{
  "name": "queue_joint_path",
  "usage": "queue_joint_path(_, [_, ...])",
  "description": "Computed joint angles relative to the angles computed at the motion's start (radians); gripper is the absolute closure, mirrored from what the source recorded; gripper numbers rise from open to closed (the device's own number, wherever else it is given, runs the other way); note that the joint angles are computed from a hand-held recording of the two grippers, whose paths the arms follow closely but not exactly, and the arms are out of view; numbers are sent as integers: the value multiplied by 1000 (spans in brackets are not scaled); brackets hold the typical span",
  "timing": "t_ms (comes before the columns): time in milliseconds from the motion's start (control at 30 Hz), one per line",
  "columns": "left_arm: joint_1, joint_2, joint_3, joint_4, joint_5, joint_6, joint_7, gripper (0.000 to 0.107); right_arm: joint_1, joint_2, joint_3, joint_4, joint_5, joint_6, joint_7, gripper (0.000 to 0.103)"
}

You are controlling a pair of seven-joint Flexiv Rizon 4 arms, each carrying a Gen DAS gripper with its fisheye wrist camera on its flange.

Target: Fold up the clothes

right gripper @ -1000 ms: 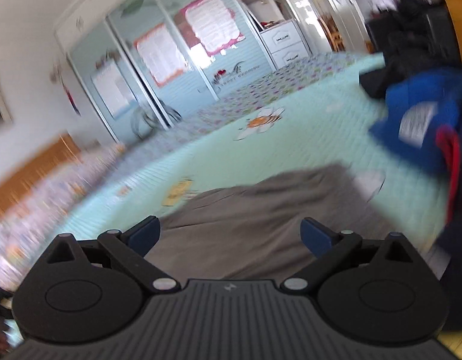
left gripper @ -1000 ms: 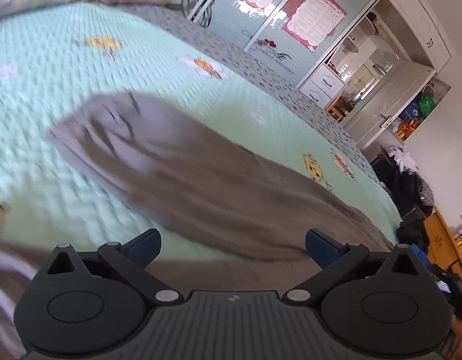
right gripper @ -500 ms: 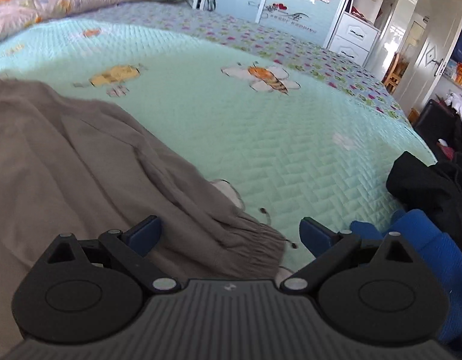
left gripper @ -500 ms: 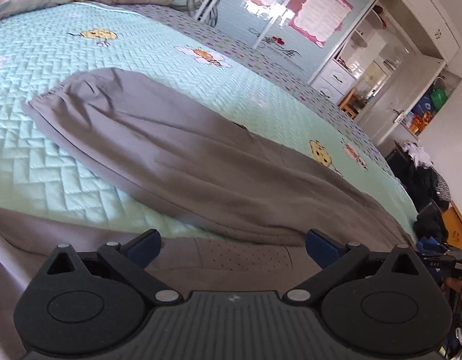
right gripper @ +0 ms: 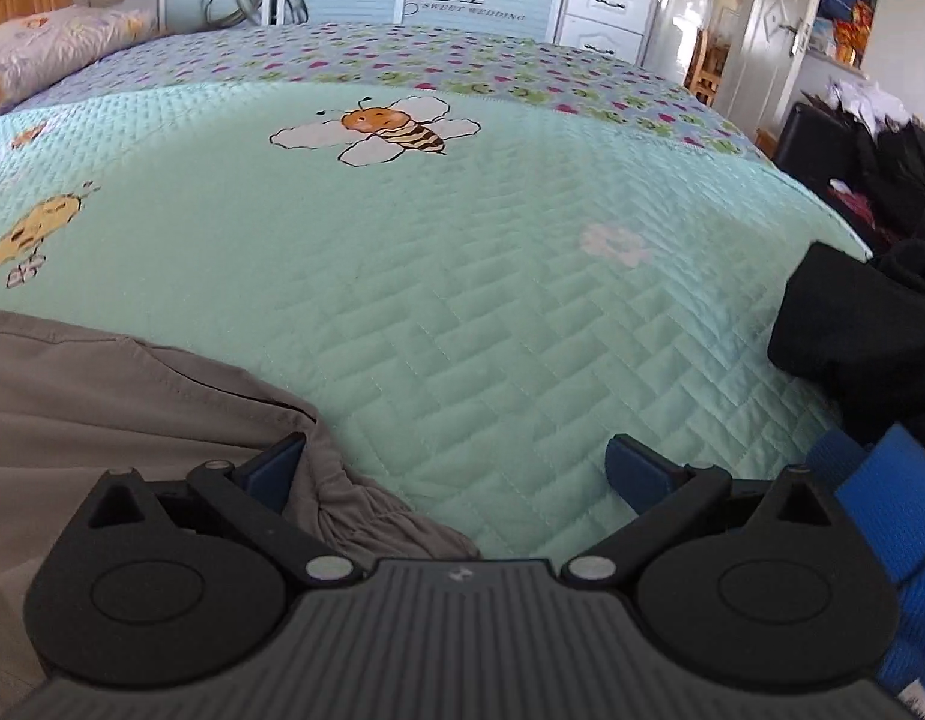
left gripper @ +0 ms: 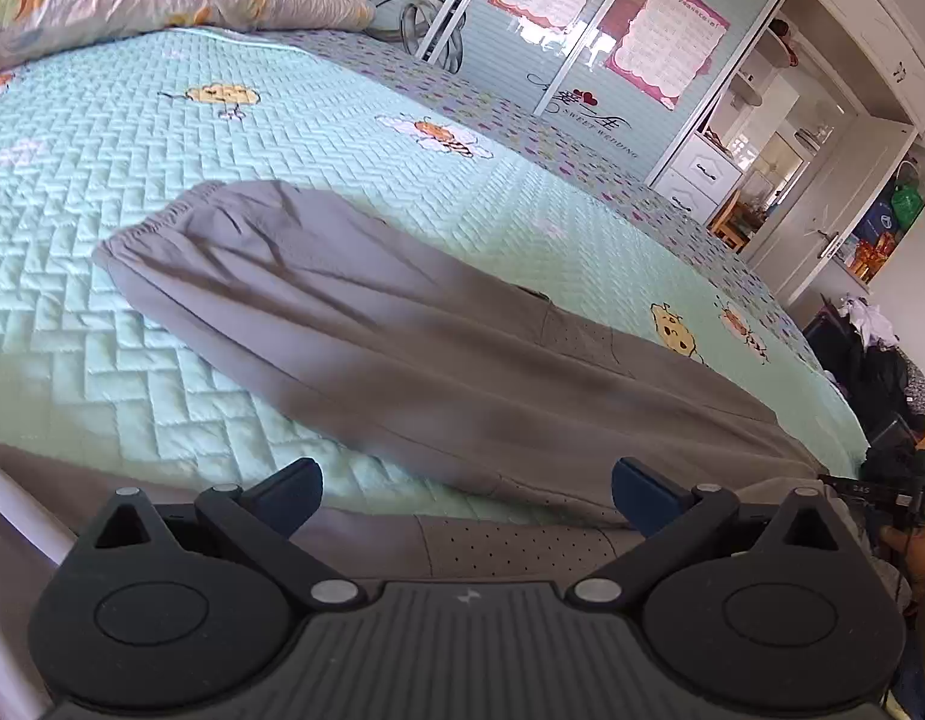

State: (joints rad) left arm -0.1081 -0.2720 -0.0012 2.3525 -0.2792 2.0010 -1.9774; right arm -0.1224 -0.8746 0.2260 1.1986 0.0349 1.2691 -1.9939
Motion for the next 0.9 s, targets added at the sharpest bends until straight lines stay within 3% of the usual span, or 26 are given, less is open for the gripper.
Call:
queue_joint_path(133, [-73,21,47,-2,-58,-11,78,4,-49,59,40,49,66,-30,19,0])
queue_joint_path(200, [-108,31,62,-8,-84,-13,123,4,-122,115,119,106,153,-33,-17,0])
queue_joint_path(267, [-209,31,117,-34,-172,-26,238,4,-247,162,251,143,284,-85,-114,0])
queue_joint_path(333, [-279,30,126,-58,-277,-48,380,4,-384,196,364,158,426,-200,-198,0])
queue_joint_path(400, [-266,41,120,-83,-174,-104,351,4,-497,219,442,184,531,-285,-241,0])
queue_joint_path(467, [-337,31,176,-113,-161,-170,355,4,-565,247,455,199,644,-418,-338,0])
queue_joint_path(533, [-477,-3,332,-162,-94,-263,297,4,-521,304,392,278,587,-395,-373,0])
queue_joint_path(633, [-660,-77,577,-257,77,-478,149,4,-318,393,202,508,307,-106,-323,0])
queue_joint_path(733, [-868,-179,810,-301,67,-563,139,4,-233,445,116,604,312,25,-404,0])
queue_joint_path(767, [-914,-207,859,-300,36,-557,161,4,-215,456,95,618,314,40,-409,0])
queue_joint_path(833, [-933,-233,873,-293,-62,-533,246,4,-226,455,101,609,347,35,-463,0])
queue_joint_path(900, [-932,-253,901,-321,-23,-563,224,4,-227,450,91,582,378,-1,-471,0])
